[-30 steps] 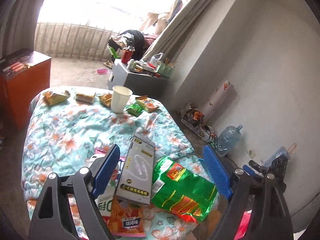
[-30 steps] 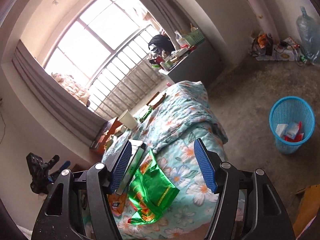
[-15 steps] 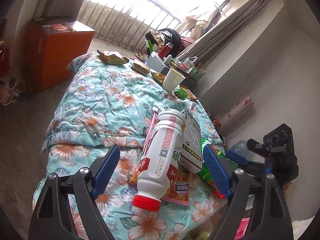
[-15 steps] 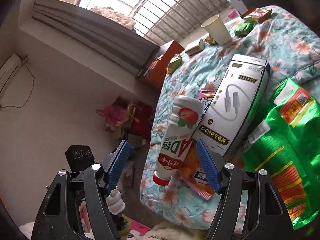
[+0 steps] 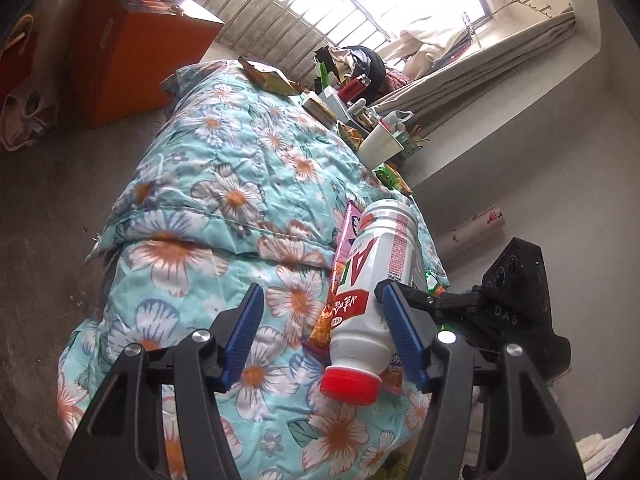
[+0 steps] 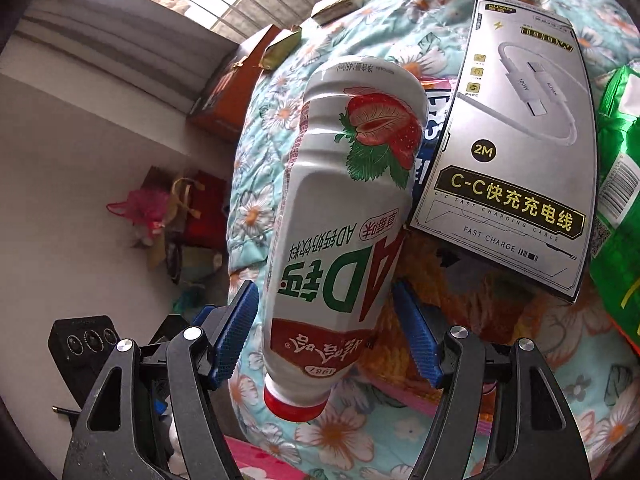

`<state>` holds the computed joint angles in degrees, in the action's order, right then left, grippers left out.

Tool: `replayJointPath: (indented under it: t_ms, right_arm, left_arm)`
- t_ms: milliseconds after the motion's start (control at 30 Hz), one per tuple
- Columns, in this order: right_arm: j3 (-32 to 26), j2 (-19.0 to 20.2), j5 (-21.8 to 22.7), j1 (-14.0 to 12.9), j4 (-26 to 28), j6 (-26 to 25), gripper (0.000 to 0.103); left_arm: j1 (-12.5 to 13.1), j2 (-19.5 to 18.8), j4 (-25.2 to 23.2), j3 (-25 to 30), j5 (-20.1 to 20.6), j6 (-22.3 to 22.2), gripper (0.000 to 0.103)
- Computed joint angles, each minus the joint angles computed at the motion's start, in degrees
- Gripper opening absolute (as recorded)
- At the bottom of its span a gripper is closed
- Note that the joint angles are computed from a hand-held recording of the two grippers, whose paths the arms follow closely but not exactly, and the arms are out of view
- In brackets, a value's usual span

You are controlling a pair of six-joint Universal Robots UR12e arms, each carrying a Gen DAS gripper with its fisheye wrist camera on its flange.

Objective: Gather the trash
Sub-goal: 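Grasp the white strawberry milk bottle with the right gripper and lift it, then grasp the white cable box with the left gripper while the right gripper holds the bottle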

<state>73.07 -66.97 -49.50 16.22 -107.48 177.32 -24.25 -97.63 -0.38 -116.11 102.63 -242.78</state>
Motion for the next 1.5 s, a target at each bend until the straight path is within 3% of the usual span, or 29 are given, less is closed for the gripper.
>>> replayJointPath:
  t_ms: [167,300,400,600,833,1000,1067,1200,1267,1367,1500]
  right_arm:
    - [1.7,-0.1,-0.8,0.3,-5.6,4.8,0.066]
    - [1.7,0.0,-0.6,0.3,-6.7,6.3,0.066]
    - [1.9,0.0,-0.1,0.0,-7.0,5.8,0.06]
    - [3.7,-0.5,6.8,-1.6,-7.9,4.3,0.059]
    - [6.5,-2.7,15.6,-4.7,-7.5,-2.8,0.059]
    - [8.5,-4.0,18.7,-7.8,-11.6,-3.2,0.059]
    - [8.9,-4.4,19.1,-9.3,-12.7,-3.0,0.059]
    - [9.1,-5.0,16.6,-12.3,-14.1,-0.8,0.059]
    - [8.0,-4.9,14.0,-13.5,-10.3,-2.3,0.059]
    - [8.4,-4.8,11.6,-15.0,-10.5,-0.2,0.059]
    - [9.2,-3.8,13.1,-16.1,-12.1,3.5,0.059]
  left_arm:
    - [0.8,-0.3,0.5,-0.6,-3.5,-0.6,0.046]
    - [0.8,-0.9,0.7,-0.6,-5.2,-0.8,0.04]
    - [0.6,-1.2,0.4,-0.2,-5.5,-0.7,0.038]
    - [-0.1,-0.4,-1.7,0.3,-3.4,0.6,0.038]
    - [0.0,-0.4,-3.2,2.2,-3.0,3.2,0.039]
    - [0.1,-2.3,-5.0,6.5,-5.2,8.7,0.053]
    - [0.1,-3.6,-6.2,8.8,-6.3,11.0,0.064]
    - [-0.2,-6.7,-10.7,14.4,-7.5,15.8,0.078]
    - [-0.6,-8.3,-14.9,17.9,-7.2,20.3,0.082]
    - [-1.4,-11.1,-22.8,23.5,-5.1,28.1,0.086]
    - [-1.4,-14.6,-32.2,29.9,-3.4,33.9,0.088]
